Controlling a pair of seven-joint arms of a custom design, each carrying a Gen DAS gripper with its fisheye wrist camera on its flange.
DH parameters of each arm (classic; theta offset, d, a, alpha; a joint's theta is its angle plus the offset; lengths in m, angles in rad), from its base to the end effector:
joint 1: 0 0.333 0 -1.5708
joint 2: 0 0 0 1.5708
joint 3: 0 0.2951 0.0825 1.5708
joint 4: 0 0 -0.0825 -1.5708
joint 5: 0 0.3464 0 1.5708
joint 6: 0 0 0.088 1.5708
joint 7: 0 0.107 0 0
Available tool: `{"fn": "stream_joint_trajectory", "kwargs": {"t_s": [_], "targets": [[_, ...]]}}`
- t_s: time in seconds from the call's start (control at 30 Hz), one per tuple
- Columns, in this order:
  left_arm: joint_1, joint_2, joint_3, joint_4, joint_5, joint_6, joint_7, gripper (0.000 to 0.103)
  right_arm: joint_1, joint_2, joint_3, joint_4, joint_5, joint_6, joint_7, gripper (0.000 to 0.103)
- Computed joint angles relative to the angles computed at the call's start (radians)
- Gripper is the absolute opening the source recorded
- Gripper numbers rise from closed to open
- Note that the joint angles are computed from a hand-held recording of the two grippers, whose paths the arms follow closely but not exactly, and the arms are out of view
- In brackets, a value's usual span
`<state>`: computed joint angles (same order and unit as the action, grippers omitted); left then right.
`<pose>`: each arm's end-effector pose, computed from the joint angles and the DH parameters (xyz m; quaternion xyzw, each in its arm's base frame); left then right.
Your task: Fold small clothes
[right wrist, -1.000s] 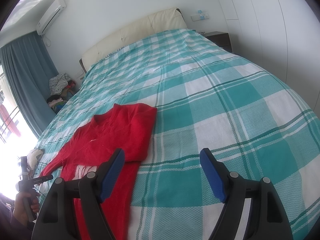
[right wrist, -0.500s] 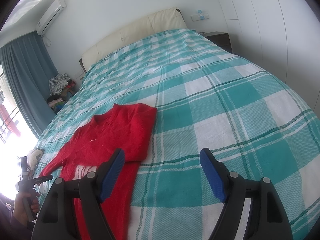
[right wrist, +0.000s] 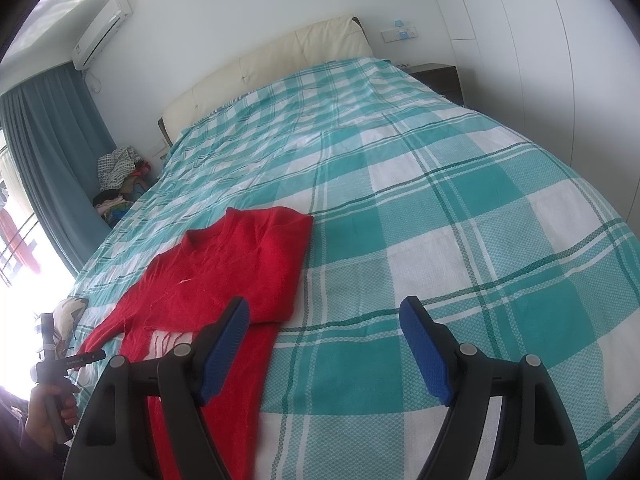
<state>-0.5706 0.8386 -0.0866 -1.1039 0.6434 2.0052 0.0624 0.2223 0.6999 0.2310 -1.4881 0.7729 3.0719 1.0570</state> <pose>0.6085 -0.3980 0.3289 -0.8590 0.4396 -0.1059 0.2403 0.6758 0.2209 0.3547 -0.6599 0.6011 -0.1157 0.4356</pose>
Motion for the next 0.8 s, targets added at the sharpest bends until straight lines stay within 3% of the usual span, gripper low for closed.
{"fn": "stream_joint_trajectory", "kwargs": {"t_s": [0.8], "targets": [[0.005,-0.009,-0.002,-0.019,0.001,0.013,-0.014,0.102,-0.002,0.001,0.001,0.001,-0.003,-0.002,0.003,0.077]]}}
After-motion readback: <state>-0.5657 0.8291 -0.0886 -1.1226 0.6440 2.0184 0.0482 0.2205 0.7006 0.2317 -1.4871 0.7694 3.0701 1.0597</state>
